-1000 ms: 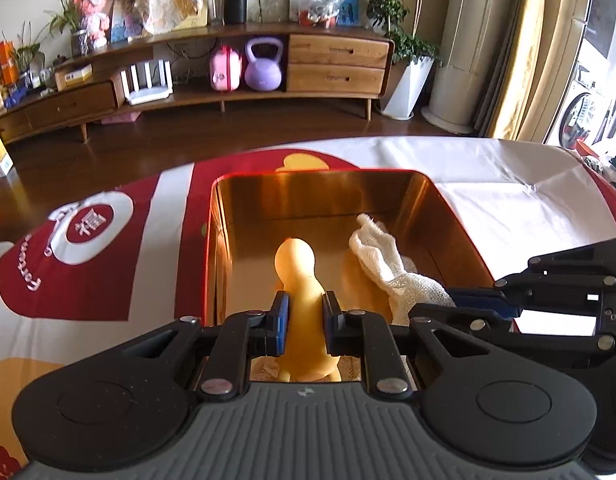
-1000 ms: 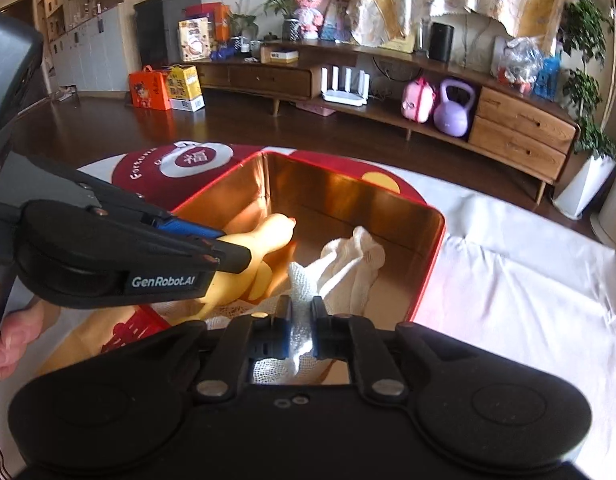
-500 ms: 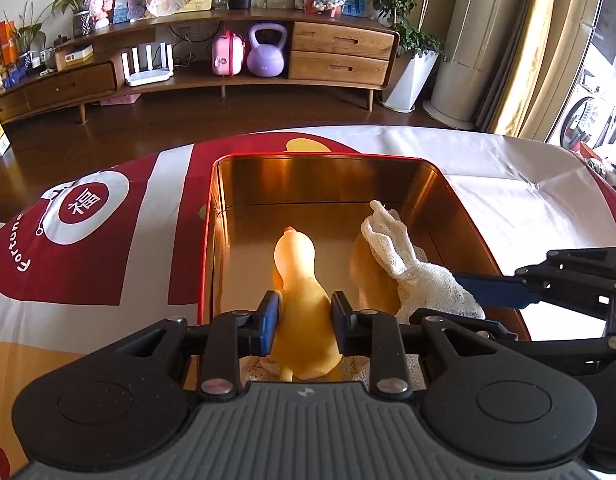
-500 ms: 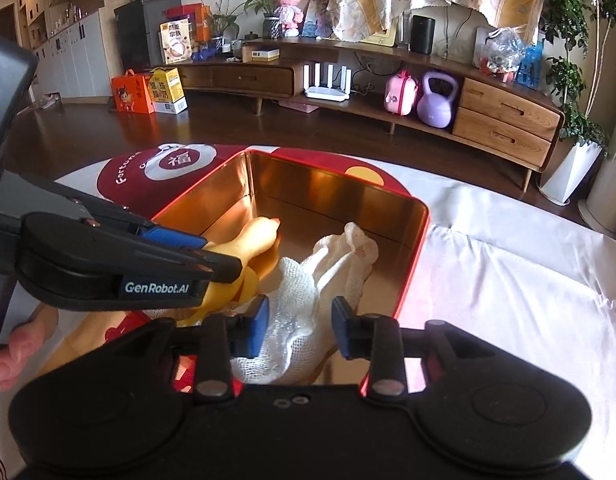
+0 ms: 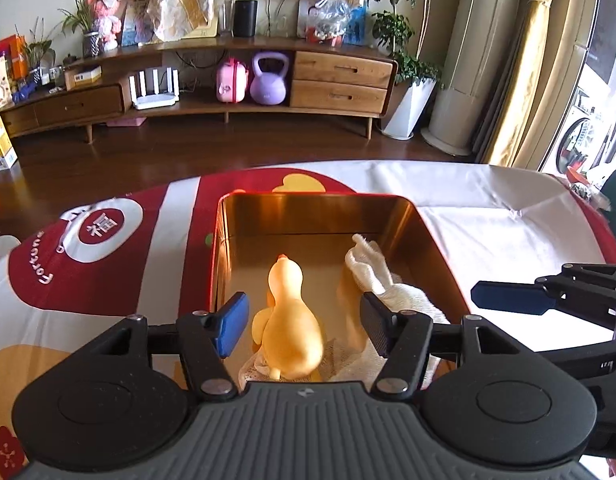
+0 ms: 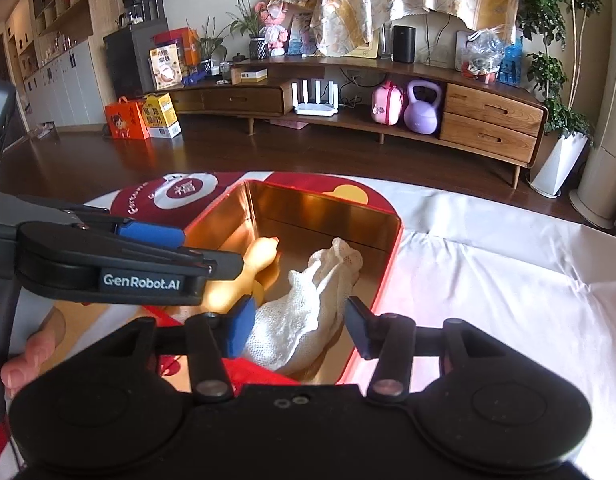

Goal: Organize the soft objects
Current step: 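Open the right tool to drop the cloth while the left tool releases the duck in the tin, then grasp the white mask with the right tool while the left tool grasps the blue printed mask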

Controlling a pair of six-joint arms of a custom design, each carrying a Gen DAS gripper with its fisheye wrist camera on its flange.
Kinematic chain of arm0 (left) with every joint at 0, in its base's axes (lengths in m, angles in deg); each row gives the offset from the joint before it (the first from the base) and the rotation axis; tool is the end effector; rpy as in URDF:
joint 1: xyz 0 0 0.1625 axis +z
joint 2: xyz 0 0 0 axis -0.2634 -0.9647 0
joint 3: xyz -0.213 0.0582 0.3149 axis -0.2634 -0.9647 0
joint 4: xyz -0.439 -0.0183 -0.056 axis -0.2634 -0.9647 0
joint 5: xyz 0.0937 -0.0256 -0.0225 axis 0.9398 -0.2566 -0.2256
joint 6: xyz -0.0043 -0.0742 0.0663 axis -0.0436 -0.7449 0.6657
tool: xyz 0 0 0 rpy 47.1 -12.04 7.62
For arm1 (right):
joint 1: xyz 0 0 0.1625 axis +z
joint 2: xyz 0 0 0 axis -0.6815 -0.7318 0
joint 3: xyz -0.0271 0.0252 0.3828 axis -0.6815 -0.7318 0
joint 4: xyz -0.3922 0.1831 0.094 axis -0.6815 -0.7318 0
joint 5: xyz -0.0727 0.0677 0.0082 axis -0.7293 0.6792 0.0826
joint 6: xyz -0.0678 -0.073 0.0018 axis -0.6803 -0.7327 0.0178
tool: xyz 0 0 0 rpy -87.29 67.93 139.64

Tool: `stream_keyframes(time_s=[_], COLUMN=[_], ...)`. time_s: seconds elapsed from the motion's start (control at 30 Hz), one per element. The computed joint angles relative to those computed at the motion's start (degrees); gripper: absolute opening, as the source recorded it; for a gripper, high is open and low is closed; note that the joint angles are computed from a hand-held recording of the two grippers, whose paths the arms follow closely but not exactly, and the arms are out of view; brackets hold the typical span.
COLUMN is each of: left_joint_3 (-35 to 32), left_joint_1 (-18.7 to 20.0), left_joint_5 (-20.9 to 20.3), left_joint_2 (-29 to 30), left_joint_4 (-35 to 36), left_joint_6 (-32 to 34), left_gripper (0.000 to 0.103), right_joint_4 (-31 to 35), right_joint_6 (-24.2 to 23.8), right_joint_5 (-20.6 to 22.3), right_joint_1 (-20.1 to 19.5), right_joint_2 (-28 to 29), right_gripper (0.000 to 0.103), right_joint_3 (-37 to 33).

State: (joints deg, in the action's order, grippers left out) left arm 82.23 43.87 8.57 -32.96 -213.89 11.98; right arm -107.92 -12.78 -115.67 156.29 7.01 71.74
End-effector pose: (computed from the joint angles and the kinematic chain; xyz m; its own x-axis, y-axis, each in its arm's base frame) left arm -0.1973 -0.3528 0.1325 -0.7849 0.0351 -0.6187 0.4605 0.7011 -0.5444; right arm 0.2384 -0.3211 0.1328 -0.6371 -0.5087 0.5791 -0.7489 0.5861 -0.3091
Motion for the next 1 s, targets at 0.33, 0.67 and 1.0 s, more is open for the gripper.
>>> stream_keyframes(time_s=[0.33,0.67,1.0], left_joint_3=[0.2,0.8,1.8], left_joint_1=[-9.1,-20.0,-32.0], left_joint_5=[0.4,-2.1,-7.1], left_joint_2=[-10.1,-19.9,-25.7], left_joint_4=[22.9,43.3,58.9], left_joint_6=[-15.0,-29.2,-43.8], left_gripper=[0.061,0.062,0.073], right_joint_4=[6.3,13.1,20.1], right_joint_6=[5.0,9.0,12.7], right_joint_5=[-0.9,-1.9,-2.7], right_joint_1=[5.2,10.3,13.3], right_joint_2=[-10.1,-19.7,-31.7], right_gripper=[0.062,0.073,0.089], right_joint_3=[3.0,6.3,11.7])
